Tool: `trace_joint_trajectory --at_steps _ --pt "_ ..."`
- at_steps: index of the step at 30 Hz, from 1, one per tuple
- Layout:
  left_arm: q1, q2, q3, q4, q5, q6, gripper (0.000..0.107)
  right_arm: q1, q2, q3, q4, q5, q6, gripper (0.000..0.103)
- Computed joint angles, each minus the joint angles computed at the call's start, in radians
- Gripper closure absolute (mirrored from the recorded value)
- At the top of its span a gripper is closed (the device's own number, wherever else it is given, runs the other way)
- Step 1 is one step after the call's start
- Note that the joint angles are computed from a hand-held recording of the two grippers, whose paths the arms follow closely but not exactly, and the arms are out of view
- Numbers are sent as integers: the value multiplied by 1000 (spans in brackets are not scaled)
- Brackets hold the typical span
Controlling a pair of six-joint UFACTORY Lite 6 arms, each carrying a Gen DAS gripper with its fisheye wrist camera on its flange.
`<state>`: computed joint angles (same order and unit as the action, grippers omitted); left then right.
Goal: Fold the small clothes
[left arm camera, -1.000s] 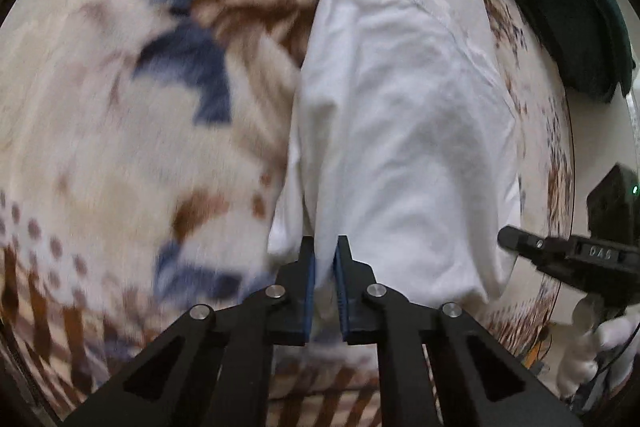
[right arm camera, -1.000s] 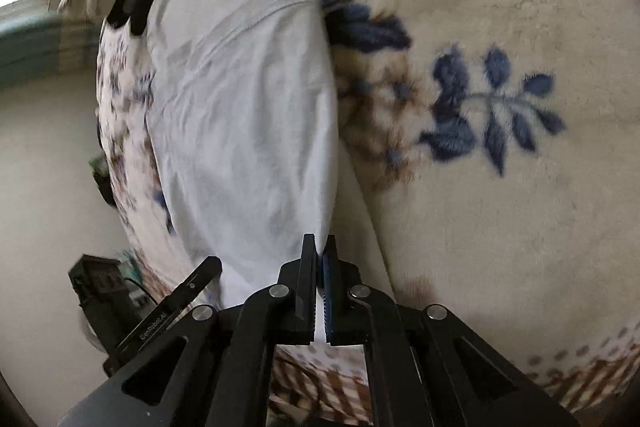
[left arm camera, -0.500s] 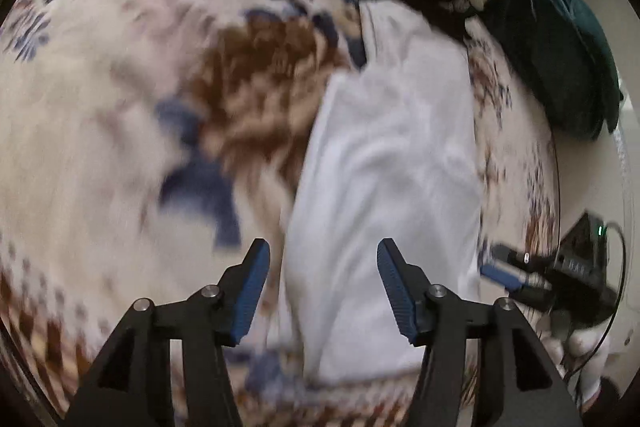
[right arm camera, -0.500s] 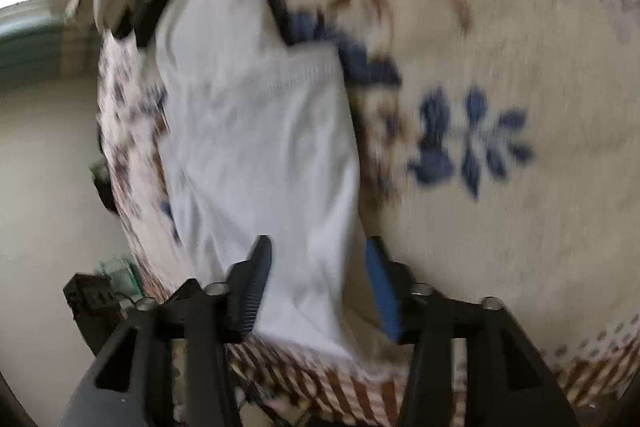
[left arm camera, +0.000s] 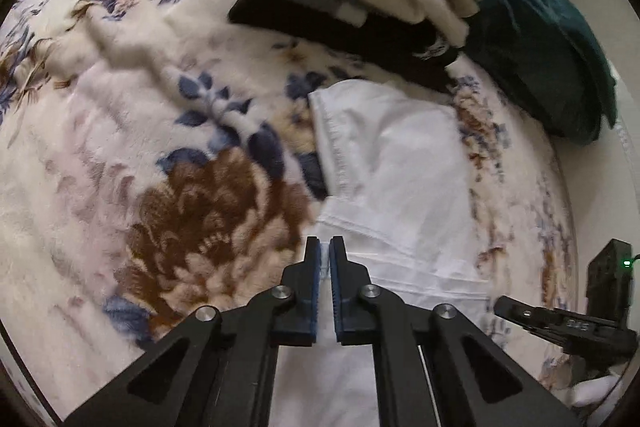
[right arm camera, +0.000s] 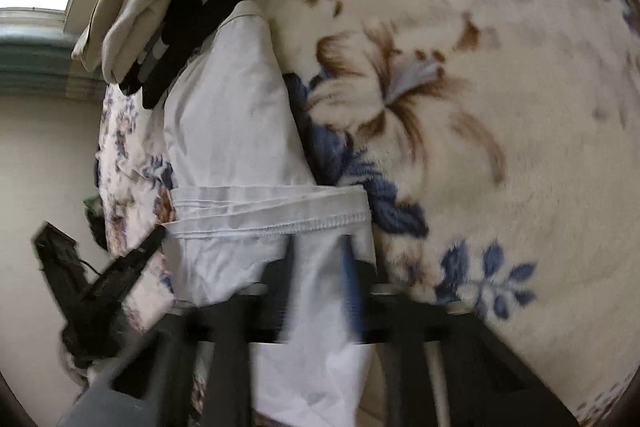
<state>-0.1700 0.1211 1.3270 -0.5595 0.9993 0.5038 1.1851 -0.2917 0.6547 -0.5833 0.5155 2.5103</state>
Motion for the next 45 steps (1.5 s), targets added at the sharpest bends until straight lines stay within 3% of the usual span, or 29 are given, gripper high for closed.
trace_joint_trajectory --at_steps 4,8,9,10,11,13,15,16,17,18,21,27,32,34,37,38,40,41,42,43,45 --pt "-5 4 16 21 30 -29 101 17 37 66 8 78 -23 97" --pt "11 62 26 34 63 -54 77 -3 29 32 65 10 -45 96" --pt "20 78 31 28 66 -55 69 -9 15 3 71 -25 -28 86" --pt "26 82 33 23 68 -50 68 -3 5 -17 55 -35 13 68" --pt "32 97 40 14 73 -40 67 19 -12 -34 23 -19 71 62" --pt "30 115 47 13 79 -31 67 32 -18 -45 -11 -18 113 61" --pt "25 102 29 -10 68 -4 74 32 -21 -58 -16 -30 123 61" --pt "20 90 21 -22 62 14 83 30 -18 -64 -21 -43 130 61" --pt "3 74 17 -12 54 20 106 28 -13 -75 -44 -63 155 61" --pt "-7 63 14 -17 49 34 105 30 -13 -82 -72 -75 186 63" --pt "-27 11 16 -40 44 65 105 34 25 -40 -34 -30 135 96" --pt "-40 14 129 -93 93 48 105 83 53 77 3 140 73 100" --pt "-104 110 184 -36 26 -5 105 132 34 137 4 294 87 101" --pt "-118 174 202 7 0 -31 105 136 20 135 14 315 87 101" --pt "-77 249 240 -1 38 -52 103 122 -19 73 4 264 125 100" --pt "-48 257 246 -19 59 -53 101 112 -46 30 -21 216 157 100" --pt "2 238 224 -66 84 -25 84 93 -83 -32 -38 141 190 99" --pt "26 235 216 -96 109 -6 60 93 -93 -54 -57 118 218 99" --pt "56 230 194 -139 139 22 42 91 -110 -82 -72 89 239 90" --pt "75 228 172 -168 154 39 41 93 -117 -94 -71 82 244 69" --pt "89 247 140 -200 190 62 41 122 -142 -140 -153 70 349 51"
